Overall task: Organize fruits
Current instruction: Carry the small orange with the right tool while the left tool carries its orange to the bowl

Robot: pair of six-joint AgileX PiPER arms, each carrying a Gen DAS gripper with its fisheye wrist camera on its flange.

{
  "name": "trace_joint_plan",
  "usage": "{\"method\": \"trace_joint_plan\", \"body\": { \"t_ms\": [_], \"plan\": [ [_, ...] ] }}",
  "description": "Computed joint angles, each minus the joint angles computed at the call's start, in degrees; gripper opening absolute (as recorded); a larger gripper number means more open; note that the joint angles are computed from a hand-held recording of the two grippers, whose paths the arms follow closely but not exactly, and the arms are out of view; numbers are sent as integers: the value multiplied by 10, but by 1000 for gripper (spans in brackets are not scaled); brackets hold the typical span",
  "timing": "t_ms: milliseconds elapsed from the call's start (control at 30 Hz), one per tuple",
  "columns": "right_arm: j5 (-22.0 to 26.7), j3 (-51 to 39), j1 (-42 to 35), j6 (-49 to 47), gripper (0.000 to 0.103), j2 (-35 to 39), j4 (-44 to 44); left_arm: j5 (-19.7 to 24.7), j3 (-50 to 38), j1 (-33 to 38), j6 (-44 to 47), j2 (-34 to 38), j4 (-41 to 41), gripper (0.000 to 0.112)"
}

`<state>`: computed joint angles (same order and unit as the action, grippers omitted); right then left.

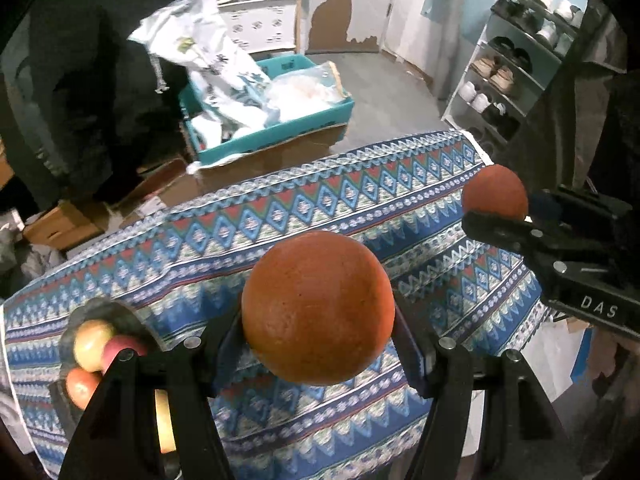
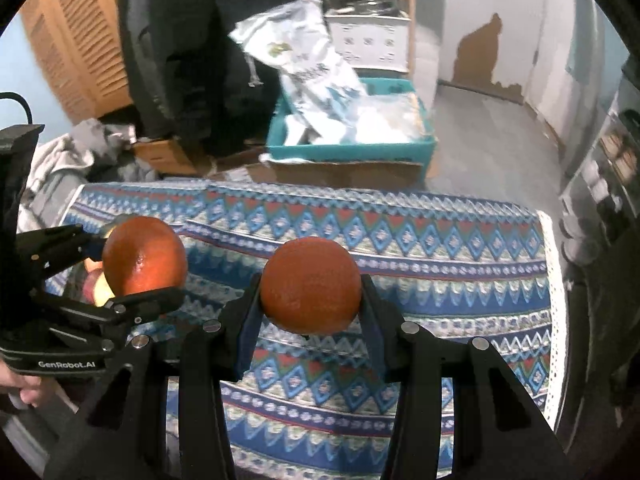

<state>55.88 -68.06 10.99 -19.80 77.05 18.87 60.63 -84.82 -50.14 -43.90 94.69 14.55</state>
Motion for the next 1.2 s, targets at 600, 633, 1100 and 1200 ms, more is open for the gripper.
{"method": "trace_joint_plan", "body": {
  "t_ms": [600,633,1100,1200],
  "plan": [
    [3,-86,214,151,45,44,-87,-1,229,42,-49,-232,24,68],
    [4,-93,226,159,45,50,-93,-1,241,46,-50,-245,24,68],
    [0,-173,331,209,45,147,-104,5,345,157,22,-371,-24,68],
    [1,-193,341,211,45,175,-95,2,369,201,53,-393,-44,68]
  ]
}}
